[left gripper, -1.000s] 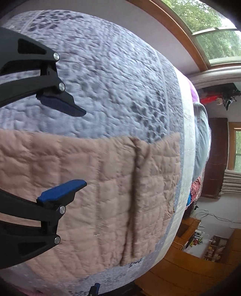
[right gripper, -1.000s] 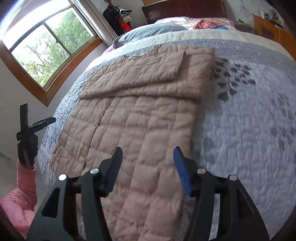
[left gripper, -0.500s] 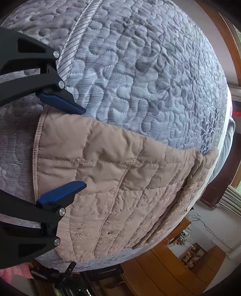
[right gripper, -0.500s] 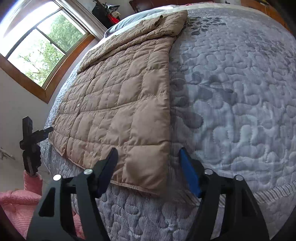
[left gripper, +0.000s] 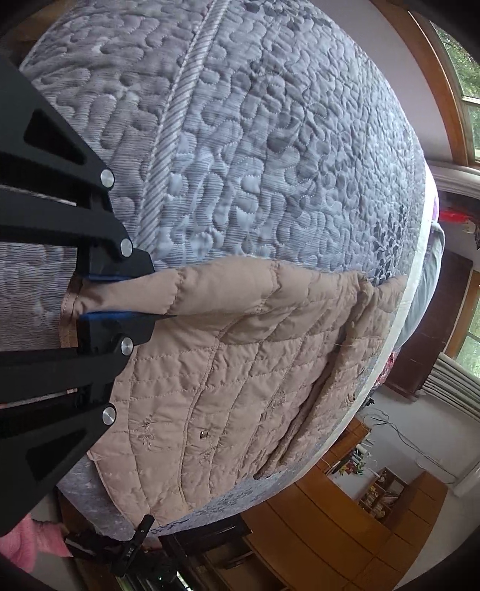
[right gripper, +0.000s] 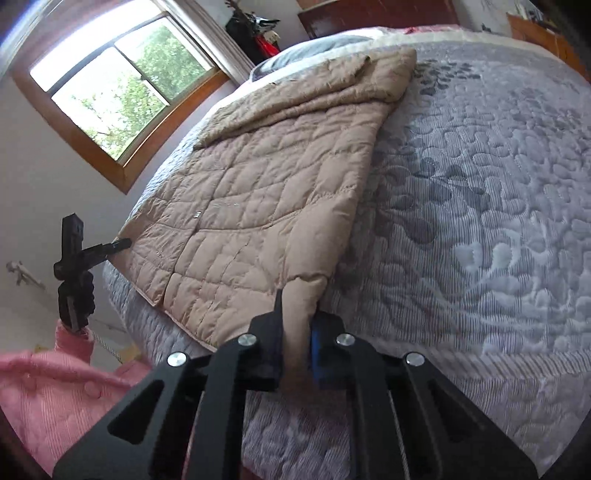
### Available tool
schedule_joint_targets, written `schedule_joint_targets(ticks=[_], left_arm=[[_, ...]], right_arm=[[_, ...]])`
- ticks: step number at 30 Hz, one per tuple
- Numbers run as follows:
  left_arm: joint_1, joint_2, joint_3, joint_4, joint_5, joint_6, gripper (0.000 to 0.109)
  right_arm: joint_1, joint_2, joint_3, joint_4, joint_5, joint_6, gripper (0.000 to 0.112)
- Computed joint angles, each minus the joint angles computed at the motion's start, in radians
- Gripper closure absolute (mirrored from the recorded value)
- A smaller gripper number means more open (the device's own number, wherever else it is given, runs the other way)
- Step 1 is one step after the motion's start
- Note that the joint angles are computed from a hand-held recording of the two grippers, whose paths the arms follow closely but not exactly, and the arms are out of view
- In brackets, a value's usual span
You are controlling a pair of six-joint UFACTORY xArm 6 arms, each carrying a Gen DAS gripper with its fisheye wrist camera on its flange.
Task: Fold large clothes
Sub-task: 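Grasp the coat hem with the left tool while the right tool grasps it too, then lift the hem with both tools and fold it toward the collar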
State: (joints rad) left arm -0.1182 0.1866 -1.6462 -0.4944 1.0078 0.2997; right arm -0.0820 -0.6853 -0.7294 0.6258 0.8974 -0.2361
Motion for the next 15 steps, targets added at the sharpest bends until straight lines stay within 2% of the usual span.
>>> schedule_joint_targets(ticks=[4, 7, 10, 15], left_arm=[[-0.005, -0.073, 0.102, 0.036, -0.022, 0.024, 0.097], [-0.02, -0.05, 0.129, 0.11, -0.046, -0.008, 0.096], [-0.017, -0.042, 0.162, 0.071, -0.086, 0.011, 0.095], [-0.02, -0.052, 0.164, 0.085, -0.08, 0.0, 0.095]], right_arm=[[0.018, -0.07, 0.052, -0.069, 0.021, 0.048, 0.103], [0.021, -0.048, 0.078, -0.093, 0.028, 0.084, 0.102], [0.002, -0.015, 0.092, -0.041, 0.024, 0.072, 0.102], [-0.015, -0.028, 0.106, -0.019, 0.018, 0.061, 0.102]])
